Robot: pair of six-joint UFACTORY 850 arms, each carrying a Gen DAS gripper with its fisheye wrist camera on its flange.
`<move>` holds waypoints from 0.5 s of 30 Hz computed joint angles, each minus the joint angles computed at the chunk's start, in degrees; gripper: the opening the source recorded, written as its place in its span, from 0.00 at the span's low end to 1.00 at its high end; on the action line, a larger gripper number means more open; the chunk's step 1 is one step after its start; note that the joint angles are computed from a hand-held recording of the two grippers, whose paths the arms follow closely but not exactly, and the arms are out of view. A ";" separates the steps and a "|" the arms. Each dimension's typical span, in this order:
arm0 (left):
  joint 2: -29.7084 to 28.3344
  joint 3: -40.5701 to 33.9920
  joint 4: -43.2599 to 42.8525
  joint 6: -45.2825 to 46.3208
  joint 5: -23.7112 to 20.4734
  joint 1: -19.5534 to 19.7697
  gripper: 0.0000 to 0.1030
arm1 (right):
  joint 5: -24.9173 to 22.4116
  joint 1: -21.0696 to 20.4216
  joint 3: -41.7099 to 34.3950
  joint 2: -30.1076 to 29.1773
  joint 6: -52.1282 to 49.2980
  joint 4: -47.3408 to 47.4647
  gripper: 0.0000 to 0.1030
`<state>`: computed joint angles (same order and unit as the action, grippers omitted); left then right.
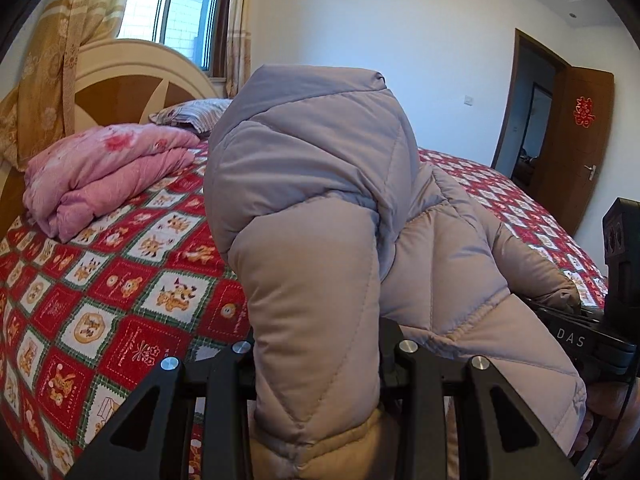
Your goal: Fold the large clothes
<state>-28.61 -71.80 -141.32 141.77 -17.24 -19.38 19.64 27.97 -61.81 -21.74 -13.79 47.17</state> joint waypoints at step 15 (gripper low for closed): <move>-4.98 -4.01 0.57 -0.33 3.99 0.69 0.53 | -2.60 -0.18 -3.99 -4.81 -7.35 7.69 0.24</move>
<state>-33.59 -75.81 -140.74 141.44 -13.24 -18.69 17.04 27.78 -65.80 -26.55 -21.14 54.86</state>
